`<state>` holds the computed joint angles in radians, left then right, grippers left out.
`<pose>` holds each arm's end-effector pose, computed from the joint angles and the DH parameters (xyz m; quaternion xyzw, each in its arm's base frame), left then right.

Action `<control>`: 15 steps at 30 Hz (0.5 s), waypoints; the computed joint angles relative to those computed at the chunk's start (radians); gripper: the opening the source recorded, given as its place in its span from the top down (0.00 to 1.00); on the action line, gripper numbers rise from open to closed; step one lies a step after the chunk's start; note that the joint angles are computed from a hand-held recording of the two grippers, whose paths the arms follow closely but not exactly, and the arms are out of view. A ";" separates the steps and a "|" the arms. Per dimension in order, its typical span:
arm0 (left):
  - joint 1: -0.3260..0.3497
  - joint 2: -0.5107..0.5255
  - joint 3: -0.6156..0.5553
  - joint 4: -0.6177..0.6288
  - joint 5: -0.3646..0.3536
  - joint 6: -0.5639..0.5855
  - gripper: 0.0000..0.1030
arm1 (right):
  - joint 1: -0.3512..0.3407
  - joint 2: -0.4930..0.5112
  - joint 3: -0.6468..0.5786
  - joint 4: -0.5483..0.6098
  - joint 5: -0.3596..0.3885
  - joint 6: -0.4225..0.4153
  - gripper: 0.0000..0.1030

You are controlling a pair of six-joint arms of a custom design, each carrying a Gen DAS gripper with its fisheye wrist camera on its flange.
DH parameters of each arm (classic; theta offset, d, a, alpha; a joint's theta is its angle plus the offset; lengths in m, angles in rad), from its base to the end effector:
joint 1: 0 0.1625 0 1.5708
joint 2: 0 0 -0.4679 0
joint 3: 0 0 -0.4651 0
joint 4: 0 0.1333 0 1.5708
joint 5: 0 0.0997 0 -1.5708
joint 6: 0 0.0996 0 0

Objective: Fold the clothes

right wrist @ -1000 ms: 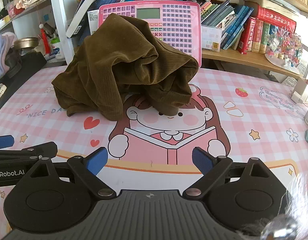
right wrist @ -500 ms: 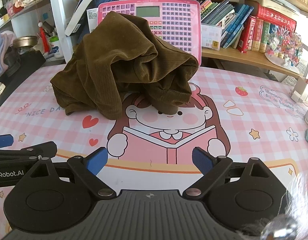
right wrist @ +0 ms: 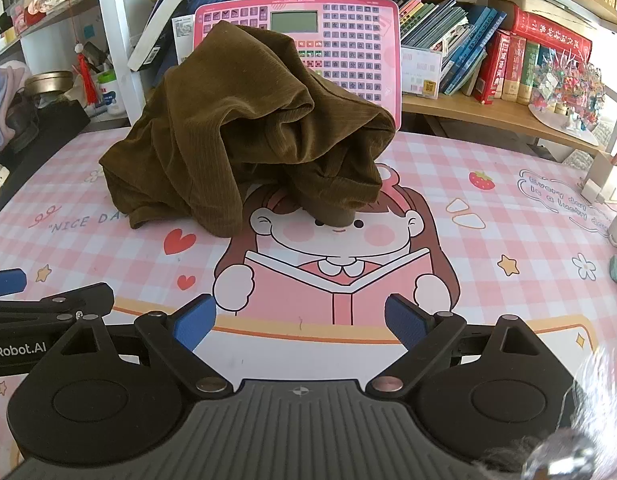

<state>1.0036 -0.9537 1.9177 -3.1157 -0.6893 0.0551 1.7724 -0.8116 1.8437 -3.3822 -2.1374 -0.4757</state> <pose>-0.1742 -0.6646 0.1638 0.1490 0.8623 -0.3541 0.3298 0.2165 -0.6607 0.1130 0.1949 -0.8730 0.3260 0.3060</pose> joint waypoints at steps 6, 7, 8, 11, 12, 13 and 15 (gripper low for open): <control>-0.001 -0.002 0.004 0.009 0.001 -0.009 0.00 | 0.001 0.000 0.003 -0.003 -0.007 -0.002 0.11; -0.001 -0.002 0.004 0.010 0.002 -0.010 0.00 | 0.001 0.000 0.003 -0.002 -0.009 -0.001 0.11; -0.001 -0.002 0.004 0.011 0.001 -0.010 0.00 | 0.001 0.001 0.004 -0.002 -0.010 -0.001 0.11; -0.001 -0.002 0.005 0.012 0.000 -0.010 0.00 | 0.000 0.000 0.005 -0.003 -0.012 0.001 0.11; -0.001 -0.002 0.005 0.013 -0.001 -0.011 0.00 | 0.000 0.000 0.005 -0.003 -0.013 0.002 0.11; -0.001 -0.002 0.005 0.013 -0.001 -0.011 0.00 | 0.000 0.000 0.005 -0.003 -0.013 0.002 0.11; 0.000 -0.003 0.005 0.015 -0.002 -0.012 0.00 | 0.001 0.001 0.004 -0.002 -0.015 0.003 0.11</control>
<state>1.0033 -0.9568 1.9227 -3.1011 -0.6909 0.0432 1.7737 -0.8109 1.8478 -3.3841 -2.1524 -0.4725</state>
